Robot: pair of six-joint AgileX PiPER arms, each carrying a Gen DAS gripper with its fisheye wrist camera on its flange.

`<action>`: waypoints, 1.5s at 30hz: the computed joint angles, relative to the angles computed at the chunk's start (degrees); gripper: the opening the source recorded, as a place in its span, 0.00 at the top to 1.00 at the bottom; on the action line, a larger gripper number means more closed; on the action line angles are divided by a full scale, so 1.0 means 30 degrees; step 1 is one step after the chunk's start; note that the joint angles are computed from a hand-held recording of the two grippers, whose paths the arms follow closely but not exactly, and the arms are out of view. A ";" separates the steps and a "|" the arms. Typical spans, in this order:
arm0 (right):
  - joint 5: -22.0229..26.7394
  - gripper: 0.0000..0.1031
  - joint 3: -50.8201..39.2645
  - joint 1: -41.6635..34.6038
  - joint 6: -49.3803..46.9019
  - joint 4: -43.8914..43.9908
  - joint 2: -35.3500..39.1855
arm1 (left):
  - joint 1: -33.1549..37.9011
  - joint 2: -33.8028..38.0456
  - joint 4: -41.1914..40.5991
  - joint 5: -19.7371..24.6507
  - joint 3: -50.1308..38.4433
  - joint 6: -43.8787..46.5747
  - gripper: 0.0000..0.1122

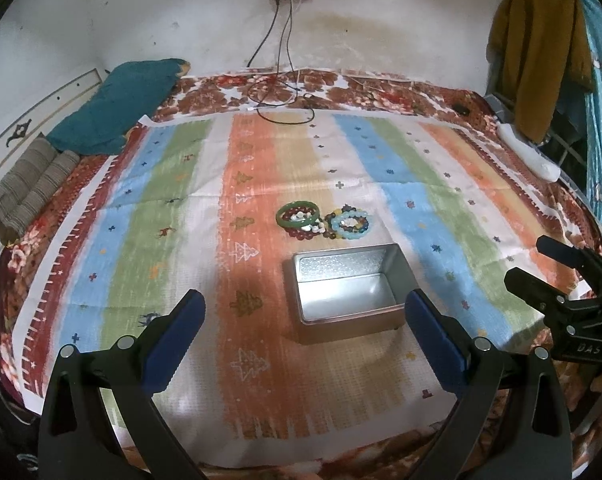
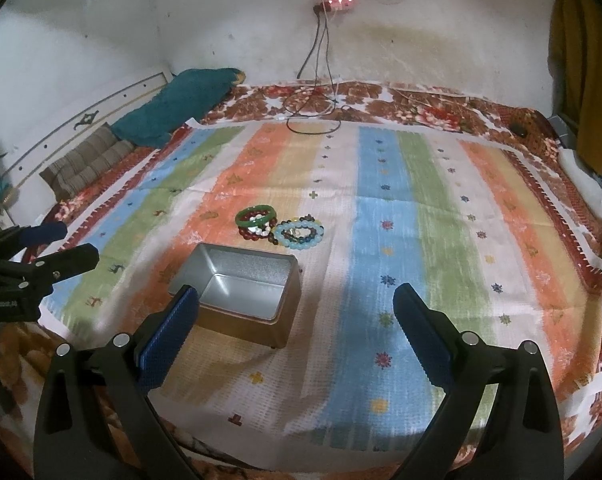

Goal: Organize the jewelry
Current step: 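Move both tools toward the pile of bracelets beyond the silver tin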

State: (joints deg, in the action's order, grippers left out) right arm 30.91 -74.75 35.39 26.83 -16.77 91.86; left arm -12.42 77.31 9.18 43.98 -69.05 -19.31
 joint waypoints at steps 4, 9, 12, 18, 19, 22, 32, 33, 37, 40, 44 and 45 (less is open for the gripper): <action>0.0114 0.04 -0.0034 0.0065 0.0058 -0.0068 -0.0001 | 0.0386 -0.0041 -0.0523 -0.0178 0.0018 0.0259 0.13; 0.0268 0.04 -0.0133 0.0013 0.0099 -0.0054 0.0066 | 0.0418 -0.0055 -0.0661 -0.0340 0.0158 0.0433 0.13; 0.0644 0.04 -0.0450 0.0116 0.0565 -0.0583 0.0259 | 0.0369 0.0043 -0.0442 -0.0282 0.0109 0.0207 0.13; 0.1074 0.04 -0.0983 0.0050 0.0915 -0.0924 0.0620 | 0.0674 0.0516 -0.0366 -0.0239 -0.0303 -0.0125 0.13; 0.1130 0.04 -0.1050 0.0026 0.0912 -0.0905 0.0648 | 0.0729 0.0561 -0.0513 -0.0133 -0.0471 0.0001 0.13; 0.1261 0.04 -0.1296 -0.0121 0.0707 -0.0554 0.0835 | 0.0771 0.0707 -0.0562 0.0028 -0.0632 0.0190 0.13; 0.1985 0.04 -0.2963 -0.0311 -0.0455 0.0192 0.1953 | 0.0942 0.1711 -0.0731 0.0568 -0.1849 0.0981 0.13; 0.2095 0.04 -0.3220 -0.0407 -0.0753 0.0456 0.2114 | 0.0691 0.1838 -0.0353 0.0525 -0.1859 0.0595 0.13; 0.2533 0.04 -0.4006 -0.0732 -0.1507 0.0993 0.2663 | 0.0817 0.2562 -0.0518 0.0947 -0.2630 0.0853 0.13; 0.2723 0.04 -0.4377 -0.0940 -0.1937 0.1417 0.2921 | 0.0984 0.3248 -0.0596 0.1280 -0.3472 0.0898 0.13; 0.2965 0.04 -0.5120 -0.1096 -0.2140 0.1523 0.3438 | 0.1114 0.3894 -0.0403 0.1490 -0.4254 0.0896 0.13; 0.3011 0.04 -0.5322 -0.1121 -0.2168 0.1512 0.3587 | 0.1211 0.4036 -0.0628 0.1531 -0.4412 0.1075 0.13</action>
